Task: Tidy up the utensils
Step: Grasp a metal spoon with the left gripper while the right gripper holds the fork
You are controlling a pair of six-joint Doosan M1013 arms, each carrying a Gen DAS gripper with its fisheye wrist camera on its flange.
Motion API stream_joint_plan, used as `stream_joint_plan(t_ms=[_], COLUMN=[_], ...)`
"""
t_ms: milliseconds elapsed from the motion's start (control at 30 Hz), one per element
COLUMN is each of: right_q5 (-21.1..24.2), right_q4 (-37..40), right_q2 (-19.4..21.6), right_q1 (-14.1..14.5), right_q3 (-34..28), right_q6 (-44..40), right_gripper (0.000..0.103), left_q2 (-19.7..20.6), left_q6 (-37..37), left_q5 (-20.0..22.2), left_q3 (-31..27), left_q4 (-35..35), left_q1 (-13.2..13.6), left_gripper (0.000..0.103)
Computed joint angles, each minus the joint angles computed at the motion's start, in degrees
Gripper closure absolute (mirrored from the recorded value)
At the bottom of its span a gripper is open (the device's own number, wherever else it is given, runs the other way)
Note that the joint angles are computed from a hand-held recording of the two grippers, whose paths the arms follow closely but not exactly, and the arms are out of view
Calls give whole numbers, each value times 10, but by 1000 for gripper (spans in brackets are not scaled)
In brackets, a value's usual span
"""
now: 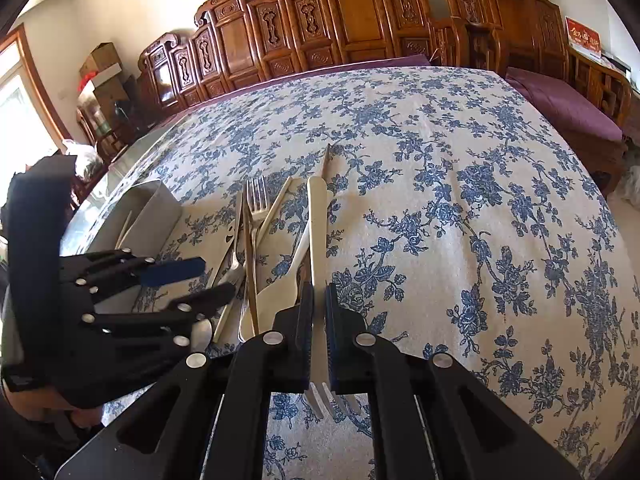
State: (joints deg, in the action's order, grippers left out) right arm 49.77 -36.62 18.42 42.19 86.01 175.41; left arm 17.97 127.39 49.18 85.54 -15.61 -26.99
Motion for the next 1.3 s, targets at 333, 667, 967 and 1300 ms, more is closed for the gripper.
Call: stream_joint_plan(t_ms=[333,667,967,1300], right_q5=[-1,-1,-5,-5], right_q4=[2,5,6,7], right_q2=[1,6,19,35], right_q1=[0,0,2,6], right_q3=[-1,-9,-29,-57], right_q6=[-2,-11,-26,-50], right_gripper=[96,96,96,96], left_q2=[15,11,-8,-26], left_q6=[-8,7,34,70], left_q5=[26,49,44,48], left_q3=[-14,-23,-15,-17], left_q4=[-7,-51,-83,-115], left_q1=[1,21,45,68], left_gripper=[89,102,103,103])
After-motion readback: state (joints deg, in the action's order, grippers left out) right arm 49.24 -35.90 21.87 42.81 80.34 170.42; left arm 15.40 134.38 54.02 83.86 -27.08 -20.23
